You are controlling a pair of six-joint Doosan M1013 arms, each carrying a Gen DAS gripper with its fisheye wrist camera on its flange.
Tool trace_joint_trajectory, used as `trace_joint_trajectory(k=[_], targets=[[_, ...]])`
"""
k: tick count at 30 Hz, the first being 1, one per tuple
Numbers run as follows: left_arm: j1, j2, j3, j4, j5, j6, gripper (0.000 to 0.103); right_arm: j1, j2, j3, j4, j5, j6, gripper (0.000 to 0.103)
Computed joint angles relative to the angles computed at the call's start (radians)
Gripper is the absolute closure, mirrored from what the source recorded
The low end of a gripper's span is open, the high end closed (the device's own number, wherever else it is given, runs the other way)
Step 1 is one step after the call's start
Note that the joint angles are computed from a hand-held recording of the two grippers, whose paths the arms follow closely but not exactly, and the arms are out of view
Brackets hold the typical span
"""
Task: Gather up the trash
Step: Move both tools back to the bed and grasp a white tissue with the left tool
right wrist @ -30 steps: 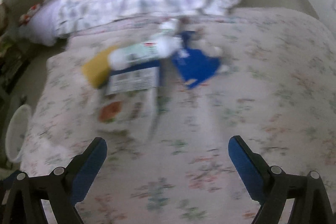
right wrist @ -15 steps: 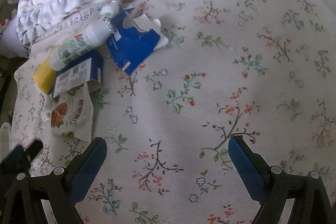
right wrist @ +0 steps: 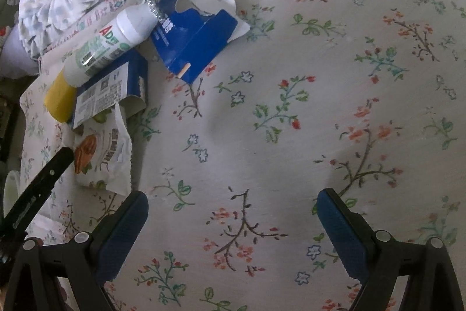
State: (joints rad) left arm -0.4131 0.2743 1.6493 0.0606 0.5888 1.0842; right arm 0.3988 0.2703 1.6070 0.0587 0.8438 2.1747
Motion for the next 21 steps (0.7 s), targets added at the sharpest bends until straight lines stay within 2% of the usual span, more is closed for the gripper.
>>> trace_joint_trajectory(k=[4, 10, 18, 21], targets=[[0.004, -0.007, 0.004, -0.043, 0.002, 0.057, 0.085, 0.006, 0.007, -0.009, -0.01, 0.004, 0.011, 0.007], [0.016, -0.042, 0.039, -0.047, -0.011, 0.047, 0.085, 0.015, 0.016, -0.018, 0.003, -0.028, 0.009, 0.007], [0.046, -0.107, 0.093, 0.025, -0.004, -0.023, 0.085, 0.05, 0.047, -0.056, 0.048, -0.081, -0.04, 0.007], [0.058, -0.132, 0.116, 0.056, 0.002, -0.038, 0.085, 0.076, 0.065, -0.079, 0.014, -0.098, -0.03, 0.004]])
